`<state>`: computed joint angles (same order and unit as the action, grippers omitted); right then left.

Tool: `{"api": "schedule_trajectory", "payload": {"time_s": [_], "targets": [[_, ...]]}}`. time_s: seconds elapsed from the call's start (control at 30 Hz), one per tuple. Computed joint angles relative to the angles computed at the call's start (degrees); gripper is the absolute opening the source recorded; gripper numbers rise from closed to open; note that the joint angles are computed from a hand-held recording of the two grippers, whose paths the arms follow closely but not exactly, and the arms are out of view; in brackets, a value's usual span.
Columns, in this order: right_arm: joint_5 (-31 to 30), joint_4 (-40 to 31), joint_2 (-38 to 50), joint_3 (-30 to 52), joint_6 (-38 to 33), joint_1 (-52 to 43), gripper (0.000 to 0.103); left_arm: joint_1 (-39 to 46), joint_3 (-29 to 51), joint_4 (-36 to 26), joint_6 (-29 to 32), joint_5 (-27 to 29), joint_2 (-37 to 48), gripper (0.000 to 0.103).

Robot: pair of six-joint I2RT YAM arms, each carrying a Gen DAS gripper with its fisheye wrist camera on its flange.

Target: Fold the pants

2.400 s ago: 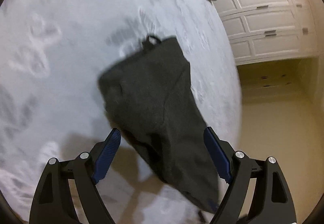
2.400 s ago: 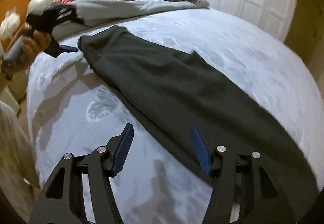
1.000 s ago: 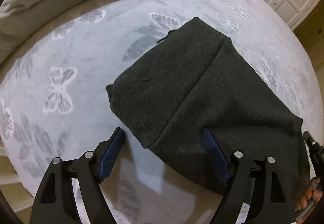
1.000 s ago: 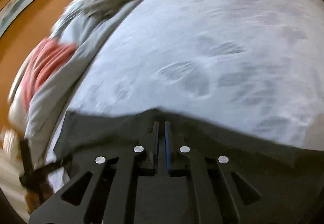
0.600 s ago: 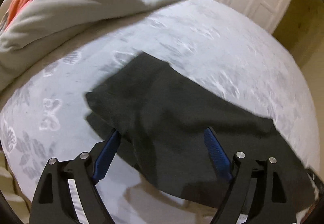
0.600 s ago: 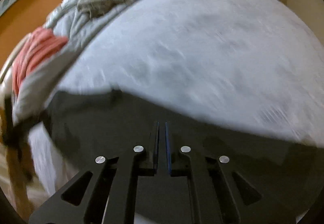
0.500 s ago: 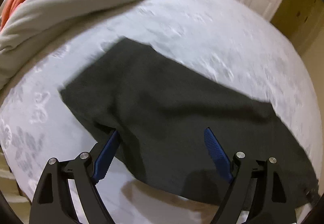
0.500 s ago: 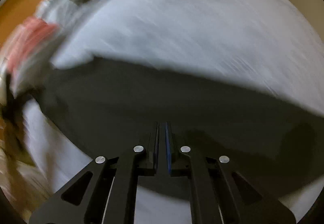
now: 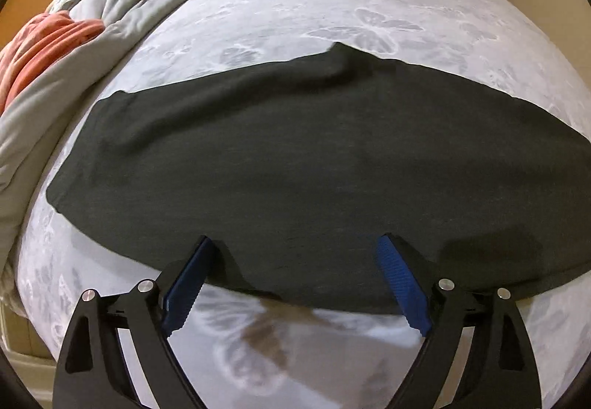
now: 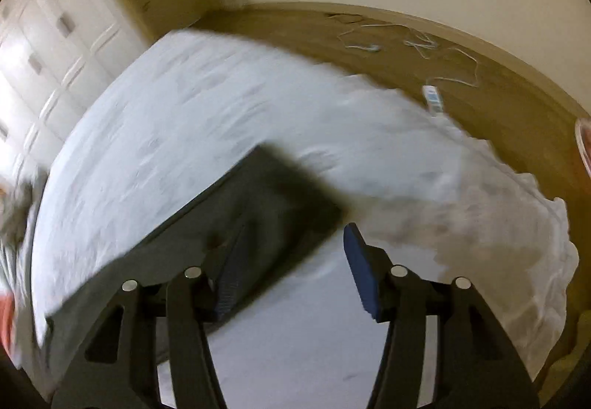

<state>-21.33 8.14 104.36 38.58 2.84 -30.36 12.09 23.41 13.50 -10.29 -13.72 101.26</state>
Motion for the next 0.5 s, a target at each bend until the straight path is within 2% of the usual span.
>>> {"api": "schedule_trajectory", "payload": {"time_s": [0.1,0.17,0.23,0.3,0.33,0.37,0.4,0.47,0.5], "targets": [[-6.95,0.52,2.98,1.83,-0.34,-3.90,0.052,-1.54,1.53,1.12,-1.53,-1.58,2.26,0.091],[-6.82,1.17,3.86,2.74,-1.99,-3.22,0.052,-2.23,3.09,1.74,-3.02,-1.93,4.49,0.091],[-3.88,2.90,5.91,3.94,-2.14,0.36,0.052,-2.16,3.76,1.55,-3.50,-1.60,5.17,0.092],[-4.03,-1.00,8.60,7.76,-5.38,1.33,0.052,-1.60,4.39,1.71,-2.40,-0.95,5.84,0.093],[-3.46,-3.01,10.65,9.46,-7.79,3.09,0.037,-0.93,4.30,1.82,-1.48,-0.08,5.65,0.093],[-3.24,-4.43,11.53,10.53,-9.65,3.87,0.003,-0.58,4.24,1.91,-1.08,0.45,5.60,0.093],[-2.23,-4.60,10.72,10.18,-9.55,5.10,0.004,-0.14,4.19,1.89,-0.64,1.07,5.47,0.093],[-10.81,0.62,1.51,4.92,-8.52,3.11,0.003,0.58,4.22,1.91,0.15,2.06,5.44,0.093],[-19.43,4.45,-4.52,1.80,-6.89,0.08,0.003,0.73,4.23,1.91,0.28,2.32,5.46,0.093]]}}
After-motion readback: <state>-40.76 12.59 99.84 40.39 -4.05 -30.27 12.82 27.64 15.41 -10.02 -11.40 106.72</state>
